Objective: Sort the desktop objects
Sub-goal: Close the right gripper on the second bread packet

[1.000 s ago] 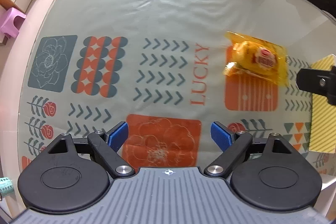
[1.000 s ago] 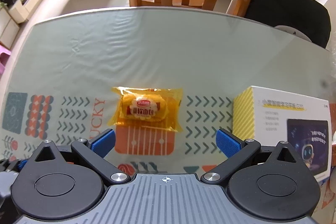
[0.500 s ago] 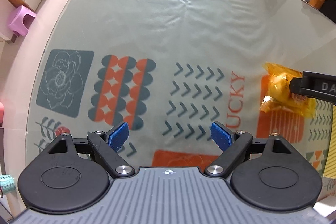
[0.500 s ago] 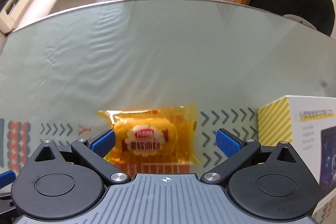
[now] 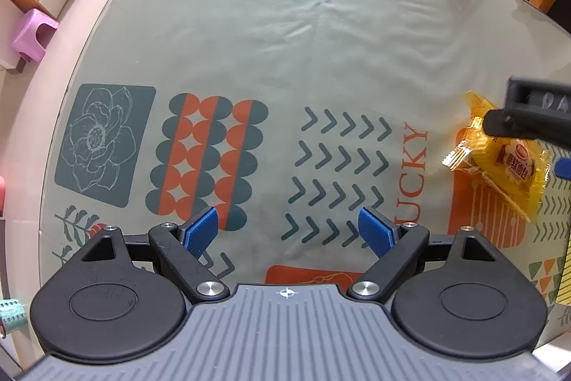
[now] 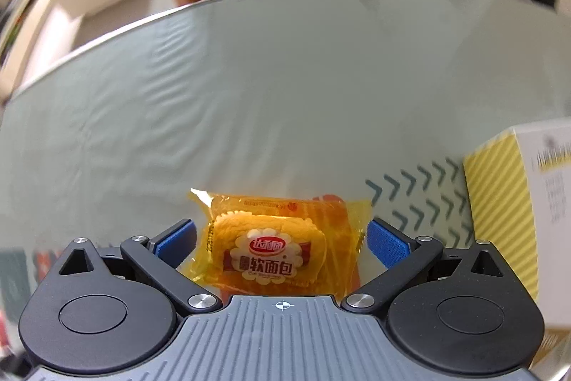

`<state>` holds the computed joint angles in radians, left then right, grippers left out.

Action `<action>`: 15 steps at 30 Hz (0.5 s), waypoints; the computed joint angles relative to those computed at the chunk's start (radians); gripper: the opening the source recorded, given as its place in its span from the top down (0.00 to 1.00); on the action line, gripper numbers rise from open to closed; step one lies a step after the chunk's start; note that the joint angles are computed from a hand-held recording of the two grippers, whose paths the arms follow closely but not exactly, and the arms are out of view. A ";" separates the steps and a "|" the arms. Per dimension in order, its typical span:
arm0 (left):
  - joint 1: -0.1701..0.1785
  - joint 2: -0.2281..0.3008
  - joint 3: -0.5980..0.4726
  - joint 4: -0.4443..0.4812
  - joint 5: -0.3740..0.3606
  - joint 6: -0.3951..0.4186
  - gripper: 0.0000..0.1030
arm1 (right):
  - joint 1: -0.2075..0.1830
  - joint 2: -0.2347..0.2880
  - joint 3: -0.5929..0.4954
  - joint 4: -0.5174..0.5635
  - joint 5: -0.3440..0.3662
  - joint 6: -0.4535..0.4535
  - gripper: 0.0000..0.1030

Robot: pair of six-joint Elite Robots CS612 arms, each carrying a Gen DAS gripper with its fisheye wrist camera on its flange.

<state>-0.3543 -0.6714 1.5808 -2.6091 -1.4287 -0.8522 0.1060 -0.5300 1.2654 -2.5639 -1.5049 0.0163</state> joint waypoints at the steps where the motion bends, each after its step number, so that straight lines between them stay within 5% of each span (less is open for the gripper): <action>1: 0.000 0.000 0.000 0.000 0.000 -0.002 0.00 | 0.000 0.002 -0.004 0.009 0.000 0.026 0.01; 15: 0.004 0.011 0.002 -0.007 -0.012 -0.012 0.00 | 0.024 0.036 -0.010 -0.021 -0.088 0.037 0.00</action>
